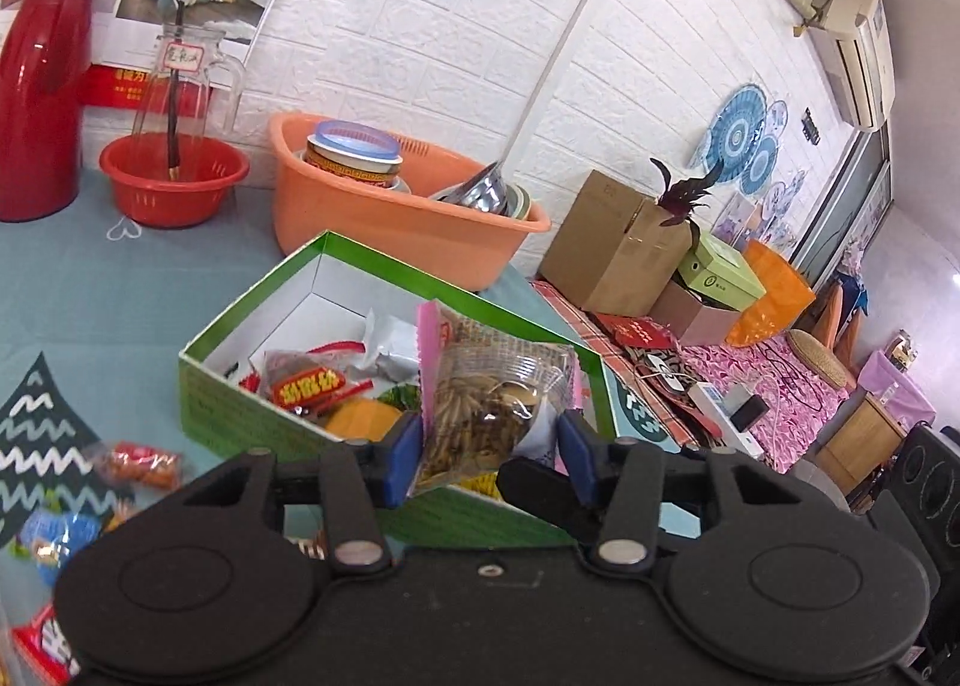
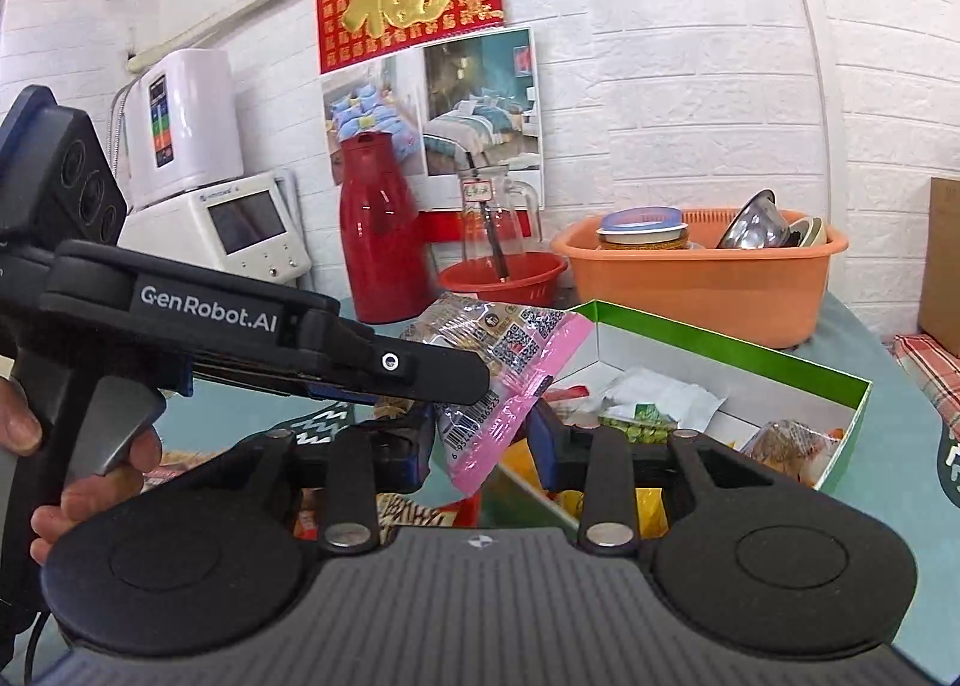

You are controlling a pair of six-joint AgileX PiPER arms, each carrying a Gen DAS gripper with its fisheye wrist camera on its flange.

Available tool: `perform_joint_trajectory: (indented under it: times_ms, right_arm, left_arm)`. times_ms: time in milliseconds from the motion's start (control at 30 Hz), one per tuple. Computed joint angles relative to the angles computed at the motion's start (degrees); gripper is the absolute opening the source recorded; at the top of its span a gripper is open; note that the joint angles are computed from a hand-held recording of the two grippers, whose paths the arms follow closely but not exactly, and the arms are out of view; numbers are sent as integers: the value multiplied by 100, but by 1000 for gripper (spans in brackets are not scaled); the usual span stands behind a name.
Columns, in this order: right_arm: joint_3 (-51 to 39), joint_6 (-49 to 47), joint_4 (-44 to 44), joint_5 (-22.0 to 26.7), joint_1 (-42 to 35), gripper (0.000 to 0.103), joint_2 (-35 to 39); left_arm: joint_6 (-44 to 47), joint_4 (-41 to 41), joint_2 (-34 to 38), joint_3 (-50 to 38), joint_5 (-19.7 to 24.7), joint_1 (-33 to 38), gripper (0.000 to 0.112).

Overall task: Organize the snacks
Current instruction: 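Carry the seed packet into the green box and release it, then move both tools to the Danco Galette cracker bag and pinch it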

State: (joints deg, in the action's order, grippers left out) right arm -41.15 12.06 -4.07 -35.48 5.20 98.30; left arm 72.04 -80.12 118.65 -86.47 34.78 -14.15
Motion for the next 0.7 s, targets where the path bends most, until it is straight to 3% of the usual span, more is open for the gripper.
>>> perform_joint_trajectory:
  times_ms: [167,300,333,367,400,433,500,700]
  right_arm:
    - [-383,257,-375,62,-271,59,392]
    - [-663,20,-195,114,-301,61,713]
    - [-718,-100,-166,121,-299,61,794]
    - [-824,-100,-264,304,-317,73,856]
    - [-884,-143,-259,465,-314,95,888]
    - [-834,-363,-24,397,-273,103,905]
    - [-653,-718,276,90,-208,103,893]
    - [-283,-819,486,-20,-125,103,472]
  left_arm:
    - [-926,737,712,-1102,259,1,76]
    - [-1609,1297,1256,-1943,292,-66,78]
    - [-1654,1390,1320,-2032,204,-98,89]
    - [-1586,1366,1336,-2019,80,-126,103]
    - [-1598,1389,1306,-1950,-65,-154,103]
    - [-1443,1258,1247,-1812,-166,-161,103]
    - [-1052,937,1109,-1520,-269,-146,103]
    - [-1045,993,704,-1017,-316,-138,103]
